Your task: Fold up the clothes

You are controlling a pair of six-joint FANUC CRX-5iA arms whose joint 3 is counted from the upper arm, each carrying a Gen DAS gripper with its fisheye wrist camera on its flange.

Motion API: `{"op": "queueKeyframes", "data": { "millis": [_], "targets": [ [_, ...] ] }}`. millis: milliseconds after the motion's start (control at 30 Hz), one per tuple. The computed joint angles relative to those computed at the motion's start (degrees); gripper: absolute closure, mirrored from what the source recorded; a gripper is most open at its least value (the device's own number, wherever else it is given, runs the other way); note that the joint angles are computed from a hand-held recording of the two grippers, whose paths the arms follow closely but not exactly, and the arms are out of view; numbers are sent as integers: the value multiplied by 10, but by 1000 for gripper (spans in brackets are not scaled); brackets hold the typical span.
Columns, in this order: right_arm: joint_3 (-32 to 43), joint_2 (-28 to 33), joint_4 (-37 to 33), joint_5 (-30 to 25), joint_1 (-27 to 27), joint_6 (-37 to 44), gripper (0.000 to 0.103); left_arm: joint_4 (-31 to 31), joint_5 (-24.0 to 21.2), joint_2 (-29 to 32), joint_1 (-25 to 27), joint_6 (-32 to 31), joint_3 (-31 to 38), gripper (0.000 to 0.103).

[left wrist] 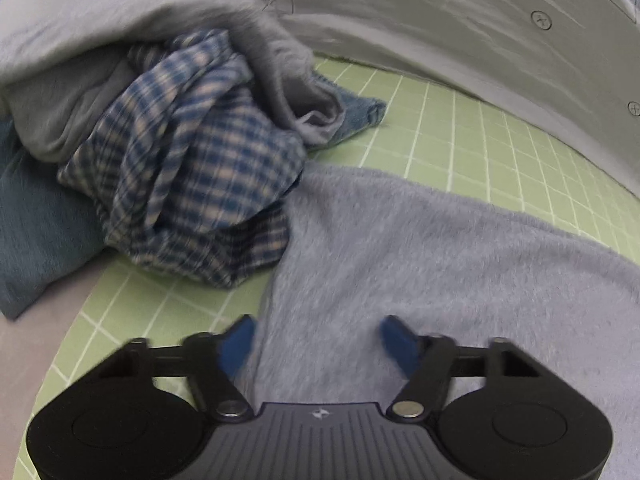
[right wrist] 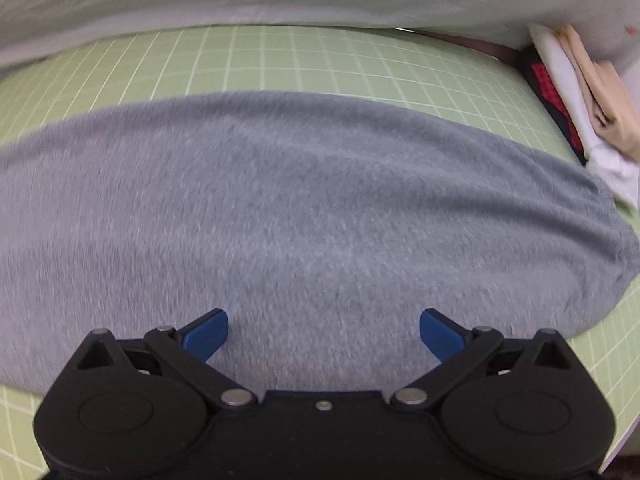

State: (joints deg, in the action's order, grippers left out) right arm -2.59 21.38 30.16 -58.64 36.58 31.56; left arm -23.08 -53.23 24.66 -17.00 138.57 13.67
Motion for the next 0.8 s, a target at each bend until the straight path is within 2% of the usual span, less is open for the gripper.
{"op": "queueKeyframes", "data": {
  "millis": [33, 67, 167, 333, 567, 700, 767, 800],
  "targets": [
    [-1, 0, 2, 0, 0, 1, 0, 9, 6, 1, 3, 0, 1, 81],
    [-4, -2, 1, 4, -1, -2, 0, 18, 12, 1, 6, 0, 1, 93],
    [-14, -12, -5, 24, -11, -23, 0, 67, 39, 2, 17, -10, -5, 92],
    [-56, -43, 15, 57, -28, -65, 0, 53, 47, 1, -14, -25, 31, 92],
    [-131, -109, 23, 106, -68, -108, 0, 59, 40, 59, -87, -60, 150, 93],
    [-174, -153, 18, 139, -102, -99, 0, 93, -5, 136, -134, -77, 258, 89],
    [-189, -168, 11, 149, -119, -76, 0, 114, -40, 183, -153, -85, 326, 81],
    [-195, -175, 7, 154, -128, -60, 0, 125, -55, 201, -159, -85, 351, 73]
  ]
}}
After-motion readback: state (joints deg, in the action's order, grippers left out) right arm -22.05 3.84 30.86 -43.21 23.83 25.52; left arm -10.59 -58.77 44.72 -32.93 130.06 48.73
